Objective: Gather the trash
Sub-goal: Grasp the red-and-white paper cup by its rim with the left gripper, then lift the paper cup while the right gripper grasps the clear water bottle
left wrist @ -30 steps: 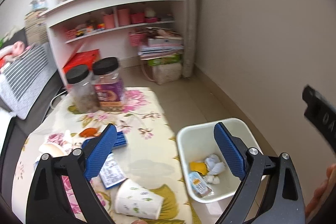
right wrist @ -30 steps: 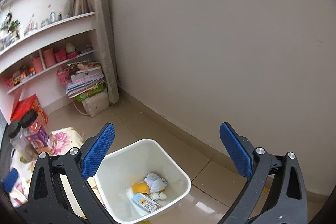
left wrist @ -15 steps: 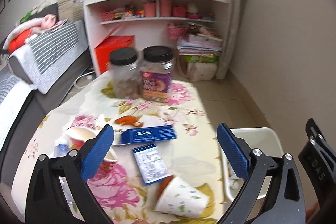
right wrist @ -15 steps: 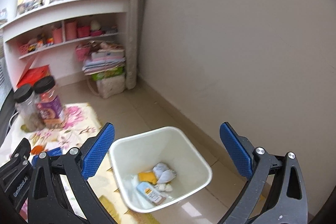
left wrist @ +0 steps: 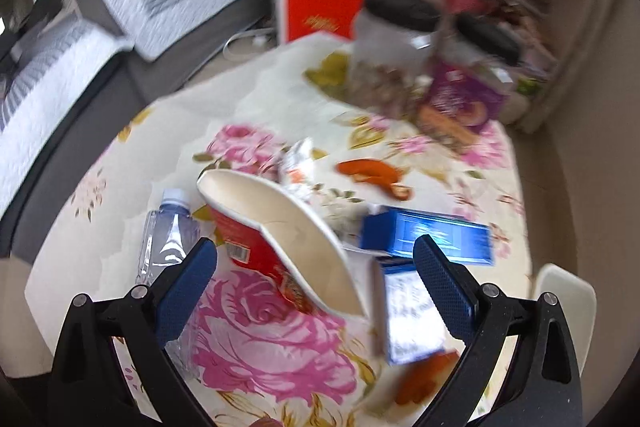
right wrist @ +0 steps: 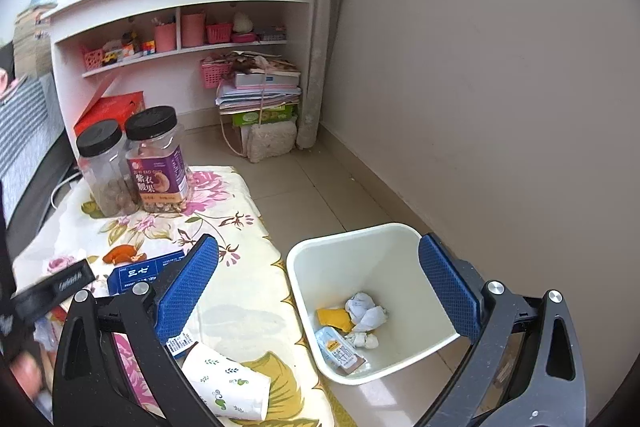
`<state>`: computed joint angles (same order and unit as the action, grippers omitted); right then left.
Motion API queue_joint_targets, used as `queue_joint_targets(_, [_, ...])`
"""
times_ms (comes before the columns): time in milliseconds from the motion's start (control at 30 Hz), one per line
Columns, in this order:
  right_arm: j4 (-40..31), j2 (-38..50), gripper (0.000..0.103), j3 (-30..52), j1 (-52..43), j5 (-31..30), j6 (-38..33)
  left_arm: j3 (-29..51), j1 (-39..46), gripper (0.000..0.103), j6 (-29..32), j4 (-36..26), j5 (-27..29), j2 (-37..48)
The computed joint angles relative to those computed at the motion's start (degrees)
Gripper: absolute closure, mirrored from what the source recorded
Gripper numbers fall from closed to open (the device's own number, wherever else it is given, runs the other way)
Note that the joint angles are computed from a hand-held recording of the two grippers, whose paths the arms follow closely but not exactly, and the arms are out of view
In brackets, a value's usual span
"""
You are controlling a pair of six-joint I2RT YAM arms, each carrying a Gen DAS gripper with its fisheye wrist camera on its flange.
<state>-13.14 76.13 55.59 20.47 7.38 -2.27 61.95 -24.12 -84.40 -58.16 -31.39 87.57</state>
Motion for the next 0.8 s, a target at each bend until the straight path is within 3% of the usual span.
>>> queue_joint_targets(300, [-2.0, 3.7, 0.007, 2.2, 2.2, 0.8, -0.1, -5.8, 10.0, 0.01, 9.4, 10.8, 11.1, 2.3])
queue_joint_targets(333, [-2.3, 3.9, 0.007, 2.3, 2.4, 0.8, -0.4, -6.5, 10.4, 0.015, 10.6, 11.7, 11.9, 2.1])
queue_joint_targets(400, [-2.8, 4.5, 0.007, 2.8, 2.5, 0.5, -0.8, -9.0, 11.0, 0.041, 13.6, 14.6, 14.2, 0.7])
queue_joint_targets(567, [-8.6, 8.2, 0.007, 6.0, 2.2, -3.7, -1.3, -16.4, 11.2, 0.071, 17.9, 18.8, 16.7, -6.5])
queue_joint_targets(700, [-10.2, 8.4, 0.007, 5.9, 4.1, -5.9, -2.3, -20.5, 11.2, 0.072, 21.1, 18.1, 16.9, -15.1])
queue_joint_targets(800, [-10.1, 7.4, 0.007, 4.4, 7.3, -5.7, -3.2, -20.8, 9.5, 0.072, 22.8, 13.9, 14.0, -21.4])
